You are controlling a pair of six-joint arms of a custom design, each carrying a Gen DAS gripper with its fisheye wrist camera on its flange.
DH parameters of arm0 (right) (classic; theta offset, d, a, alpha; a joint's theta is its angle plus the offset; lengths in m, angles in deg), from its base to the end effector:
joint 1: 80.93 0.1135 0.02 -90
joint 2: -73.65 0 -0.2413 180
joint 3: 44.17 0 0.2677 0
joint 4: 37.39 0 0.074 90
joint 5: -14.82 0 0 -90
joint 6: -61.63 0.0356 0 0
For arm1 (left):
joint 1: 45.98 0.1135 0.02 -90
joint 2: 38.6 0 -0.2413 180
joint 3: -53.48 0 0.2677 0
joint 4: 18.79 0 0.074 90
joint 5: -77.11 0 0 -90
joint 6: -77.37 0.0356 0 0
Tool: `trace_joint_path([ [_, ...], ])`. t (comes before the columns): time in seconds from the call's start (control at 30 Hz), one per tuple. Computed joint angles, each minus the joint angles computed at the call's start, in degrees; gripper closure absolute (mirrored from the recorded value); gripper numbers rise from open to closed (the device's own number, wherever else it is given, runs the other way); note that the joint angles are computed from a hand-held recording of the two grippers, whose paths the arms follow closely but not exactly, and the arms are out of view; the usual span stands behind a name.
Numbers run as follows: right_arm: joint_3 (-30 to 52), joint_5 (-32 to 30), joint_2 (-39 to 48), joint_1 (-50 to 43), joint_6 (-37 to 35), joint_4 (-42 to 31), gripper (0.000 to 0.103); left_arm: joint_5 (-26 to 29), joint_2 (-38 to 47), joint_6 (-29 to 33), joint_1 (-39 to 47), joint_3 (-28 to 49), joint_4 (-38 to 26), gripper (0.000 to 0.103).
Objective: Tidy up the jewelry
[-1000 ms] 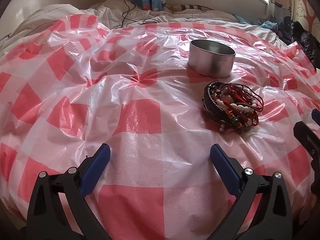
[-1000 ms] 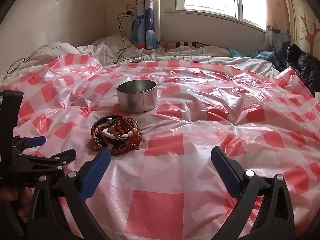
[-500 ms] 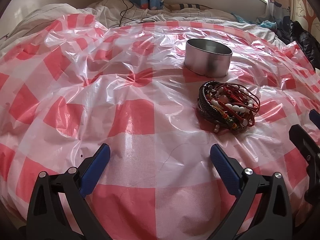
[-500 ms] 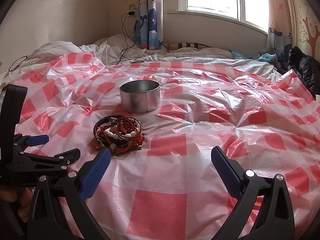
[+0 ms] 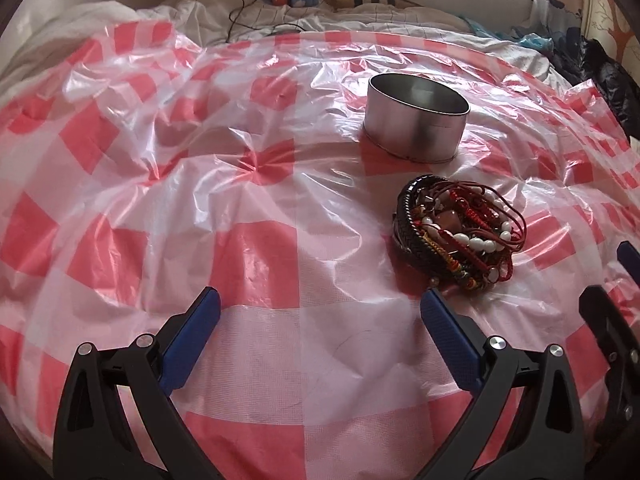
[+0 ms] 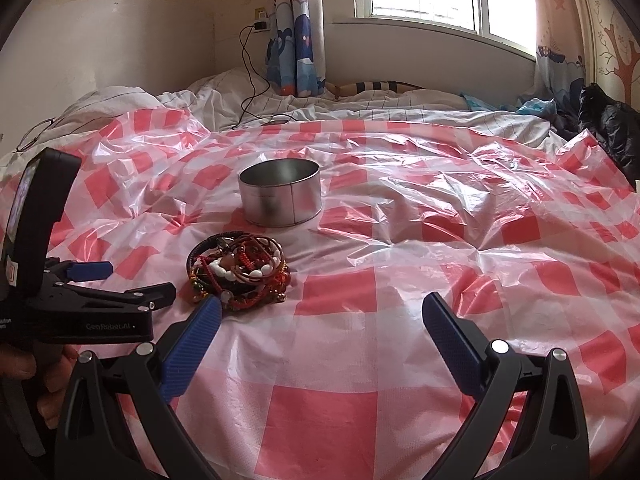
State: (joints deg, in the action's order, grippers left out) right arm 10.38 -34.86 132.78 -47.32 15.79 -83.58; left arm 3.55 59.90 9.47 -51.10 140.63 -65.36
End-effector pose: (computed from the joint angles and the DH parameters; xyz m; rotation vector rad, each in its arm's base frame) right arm 0.2018 0.1065 0.2209 0.4861 2.1517 -0.1357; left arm 0.3732 -0.0436 0.2078 0.6993 2.4406 -0.2548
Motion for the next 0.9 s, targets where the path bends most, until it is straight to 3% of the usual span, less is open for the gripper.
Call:
trace_joint_path([
  [0.13, 0.0, -0.9, 0.1, -0.4, -0.8, 1.1, 0.006, -0.7, -2.3, 0.1, -0.8, -2.6, 3.8, 0.006],
  [0.9, -0.4, -2.6, -0.1, -0.8, -1.3, 2.3, 0.006, -2.6, -2.8, 1.3, -2.9, -3.5, 4.2, 0.006],
])
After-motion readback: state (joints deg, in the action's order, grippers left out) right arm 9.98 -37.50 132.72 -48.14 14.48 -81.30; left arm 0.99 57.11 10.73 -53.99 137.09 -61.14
